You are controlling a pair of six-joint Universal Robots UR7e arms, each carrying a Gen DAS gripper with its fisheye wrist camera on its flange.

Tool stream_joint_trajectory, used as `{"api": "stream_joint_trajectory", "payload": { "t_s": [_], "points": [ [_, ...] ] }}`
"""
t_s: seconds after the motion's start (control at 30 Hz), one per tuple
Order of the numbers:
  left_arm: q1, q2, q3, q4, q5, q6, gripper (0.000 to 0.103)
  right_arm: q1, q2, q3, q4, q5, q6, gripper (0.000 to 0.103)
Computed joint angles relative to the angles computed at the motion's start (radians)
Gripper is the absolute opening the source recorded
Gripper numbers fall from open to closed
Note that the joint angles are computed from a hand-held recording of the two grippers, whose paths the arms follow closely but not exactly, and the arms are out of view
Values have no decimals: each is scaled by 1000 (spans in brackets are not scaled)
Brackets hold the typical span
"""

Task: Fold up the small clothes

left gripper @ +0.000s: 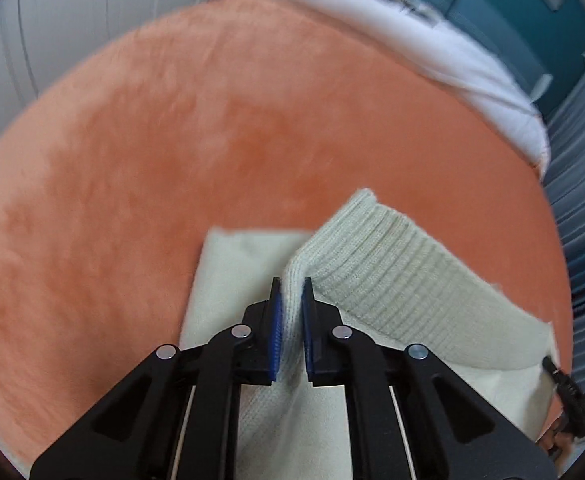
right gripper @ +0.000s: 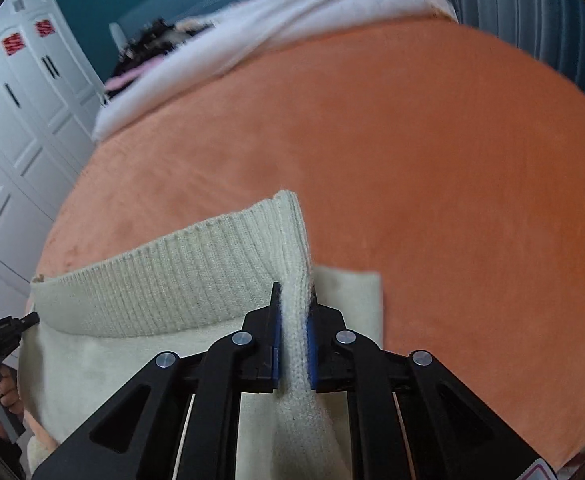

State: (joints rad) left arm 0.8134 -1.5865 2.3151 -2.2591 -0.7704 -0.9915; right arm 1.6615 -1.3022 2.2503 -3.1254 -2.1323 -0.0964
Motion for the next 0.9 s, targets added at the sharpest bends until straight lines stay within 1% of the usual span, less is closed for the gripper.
{"api": "stream_joint_trajectory", "payload": {
  "t_s": [0.03,0.07,0.1,0.17,0.2,0.23,0.3,0.33,0.37,0.4,0.43,0.47,0.53,0.57,0.6,0.63,0.67,0.7,0.73,0.77,0.8,0.83,0.87,0.9],
  "points": [
    [15,8,4,0,-8,-7,8,-19,18,-5,29,-19,19,9],
    [9,3,23,-22,3,-2,9,-24,24,3,16,-20,14,9],
    [-6,-5,31,-15,17,-3,9,-16,18,14,-10,-17,13,10],
    [-32,-25,30,30,25,-12,10,1,-8,24,-11,-5,36,14],
    [-56,-46,32,67,39,-29,11,17,-17,30,-31,-27,35,16],
    [-83,-67,32,114,60,-57,12,45,-24,45,-83,-62,23,18],
    [-164,-118,42,219,90,-152,15,104,-37,83,-174,-93,-3,18],
    [-204,-139,52,245,90,-190,20,129,-46,100,-192,-84,-5,18],
    [-257,-162,69,253,81,-224,24,156,-55,121,-186,-51,2,18],
    [-293,-170,85,235,67,-229,27,177,-58,122,-147,-13,9,18],
    [-334,-166,103,219,45,-245,34,204,-46,135,-122,31,13,18],
    [-357,-156,117,194,20,-247,38,228,-23,146,-99,73,17,18],
    [-386,-103,145,122,-47,-240,38,261,46,151,-43,162,34,18],
    [-387,-71,148,122,-76,-238,37,272,86,156,-37,189,31,17],
    [-381,-50,150,145,-94,-252,37,284,124,156,-32,180,26,14],
    [-384,-55,160,173,-92,-275,37,292,148,156,-27,153,27,9],
    [-393,-81,175,213,-79,-304,35,287,148,170,-44,130,20,3],
    [-400,-125,190,264,-69,-334,34,273,126,188,-52,119,20,3],
    [-401,-171,200,314,-71,-356,33,256,96,206,-52,79,32,3],
    [-400,-226,210,366,-77,-377,28,229,48,232,-54,27,44,4],
    [-399,-266,221,400,-83,-389,23,206,11,264,-68,-5,66,3],
    [-404,-310,236,434,-90,-405,14,160,-51,299,-65,-11,74,0],
    [-411,-348,246,460,-91,-421,10,110,-123,330,-50,-13,80,0],
    [-424,-385,259,478,-94,-441,10,65,-193,355,-32,6,79,0]
  ]
}}
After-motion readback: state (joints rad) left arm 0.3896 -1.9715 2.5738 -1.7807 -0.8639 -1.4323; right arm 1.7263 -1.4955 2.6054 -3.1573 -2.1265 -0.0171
